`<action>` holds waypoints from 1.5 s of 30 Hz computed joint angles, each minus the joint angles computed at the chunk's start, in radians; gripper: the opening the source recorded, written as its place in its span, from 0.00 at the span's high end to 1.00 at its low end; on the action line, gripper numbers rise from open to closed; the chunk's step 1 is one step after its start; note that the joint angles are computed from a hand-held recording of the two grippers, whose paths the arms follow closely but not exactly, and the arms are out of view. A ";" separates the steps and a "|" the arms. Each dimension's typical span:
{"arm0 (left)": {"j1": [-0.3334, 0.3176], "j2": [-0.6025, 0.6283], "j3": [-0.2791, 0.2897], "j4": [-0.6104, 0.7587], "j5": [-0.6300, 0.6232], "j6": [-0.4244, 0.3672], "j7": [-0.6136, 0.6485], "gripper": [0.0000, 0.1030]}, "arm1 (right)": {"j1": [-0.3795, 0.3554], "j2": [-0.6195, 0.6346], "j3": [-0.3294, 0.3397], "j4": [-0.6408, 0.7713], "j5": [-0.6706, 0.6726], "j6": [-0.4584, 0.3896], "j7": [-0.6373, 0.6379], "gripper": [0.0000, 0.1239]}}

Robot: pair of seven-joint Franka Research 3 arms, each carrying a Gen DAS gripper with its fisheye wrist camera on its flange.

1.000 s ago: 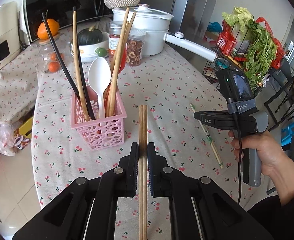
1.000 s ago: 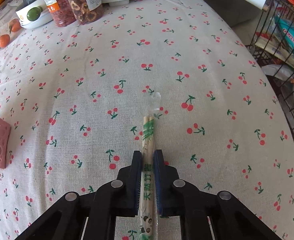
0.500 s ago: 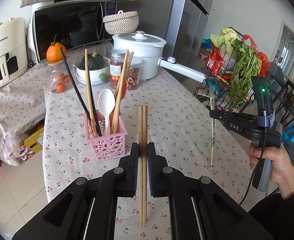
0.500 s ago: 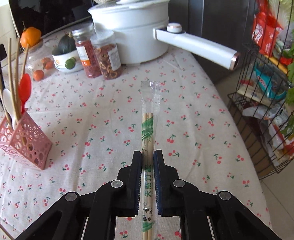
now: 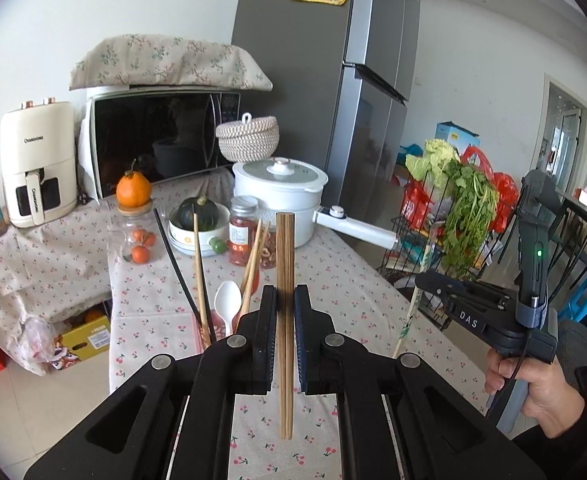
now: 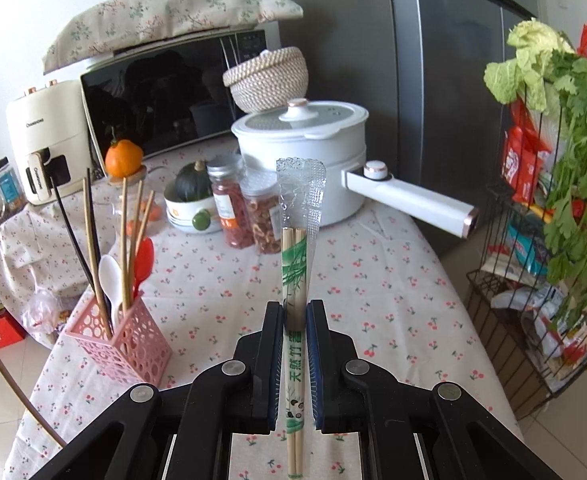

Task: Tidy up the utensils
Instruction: 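Place the wooden chopstick into the pink basket with the left tool while the right lifts the wrapped chopsticks, then insert the plastic-wrapped chopsticks into the pink basket with the right tool and open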

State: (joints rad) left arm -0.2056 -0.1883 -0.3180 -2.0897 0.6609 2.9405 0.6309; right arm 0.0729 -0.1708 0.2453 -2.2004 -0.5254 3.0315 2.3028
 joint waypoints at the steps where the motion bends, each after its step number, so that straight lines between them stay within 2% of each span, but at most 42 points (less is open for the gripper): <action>1: 0.031 -0.007 -0.019 0.006 0.056 0.007 -0.059 0.92 | -0.004 0.002 0.005 0.003 -0.009 0.011 0.010 0.92; 5: 0.116 -0.010 -0.058 0.043 0.238 0.020 -0.249 0.92 | -0.006 0.023 0.018 0.025 -0.036 0.022 0.026 0.92; 9: 0.173 0.016 -0.086 0.104 0.495 -0.003 -0.491 0.92 | 0.023 0.053 0.003 0.048 -0.052 0.015 0.031 0.92; 12: 0.180 0.045 -0.090 0.153 0.701 -0.046 -0.651 0.92 | 0.051 0.071 -0.018 0.064 -0.064 0.013 0.038 0.92; 16: 0.143 0.103 -0.065 0.207 0.823 -0.091 -0.730 0.92 | 0.077 0.086 -0.038 0.080 -0.108 0.020 0.075 0.92; 19: 0.100 0.154 -0.036 0.234 0.751 -0.128 -0.630 0.92 | 0.101 0.097 -0.053 0.092 -0.119 0.016 0.085 0.92; 21: 0.074 0.191 -0.011 0.248 0.629 -0.126 -0.504 0.92 | 0.115 0.103 -0.062 0.099 -0.126 0.012 0.092 0.92; 24: 0.037 0.230 0.020 0.259 0.508 -0.136 -0.377 0.92 | 0.132 0.112 -0.074 0.110 -0.141 0.008 0.104 0.92; 30: -0.016 0.285 0.083 0.265 0.327 -0.118 -0.224 0.90 | 0.161 0.127 -0.096 0.126 -0.161 0.008 0.131 0.92; 31: -0.022 0.290 0.090 0.262 0.280 -0.119 -0.190 0.87 | 0.165 0.130 -0.099 0.129 -0.165 0.010 0.139 0.92; 33: -0.034 0.295 0.100 0.257 0.198 -0.126 -0.131 0.61 | 0.172 0.134 -0.104 0.133 -0.174 0.019 0.160 0.92; 34: -0.039 0.291 0.108 0.247 0.179 -0.121 -0.122 0.36 | 0.174 0.136 -0.105 0.138 -0.185 0.025 0.178 0.92; 35: -0.045 0.283 0.115 0.235 0.181 -0.118 -0.133 0.23 | 0.176 0.140 -0.107 0.143 -0.196 0.032 0.194 0.92; 37: -0.050 0.265 0.122 0.209 0.171 -0.120 -0.131 0.21 | 0.181 0.148 -0.111 0.157 -0.239 0.046 0.246 0.92; 40: -0.042 0.237 0.115 0.168 0.074 -0.147 -0.056 0.15 | 0.194 0.164 -0.122 0.186 -0.320 0.065 0.341 0.92; 41: -0.039 0.226 0.113 0.153 0.039 -0.163 -0.033 0.11 | 0.202 0.172 -0.128 0.197 -0.334 0.072 0.359 0.92; 45: -0.034 0.198 0.104 0.116 -0.039 -0.256 0.032 0.08 | 0.251 0.211 -0.164 0.259 -0.412 0.090 0.444 0.92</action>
State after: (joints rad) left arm -0.2391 0.0099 -0.2137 -1.9736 0.6218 2.6849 0.6627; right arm 0.3242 0.0402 0.0816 -1.9418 -0.9378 3.1213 2.7467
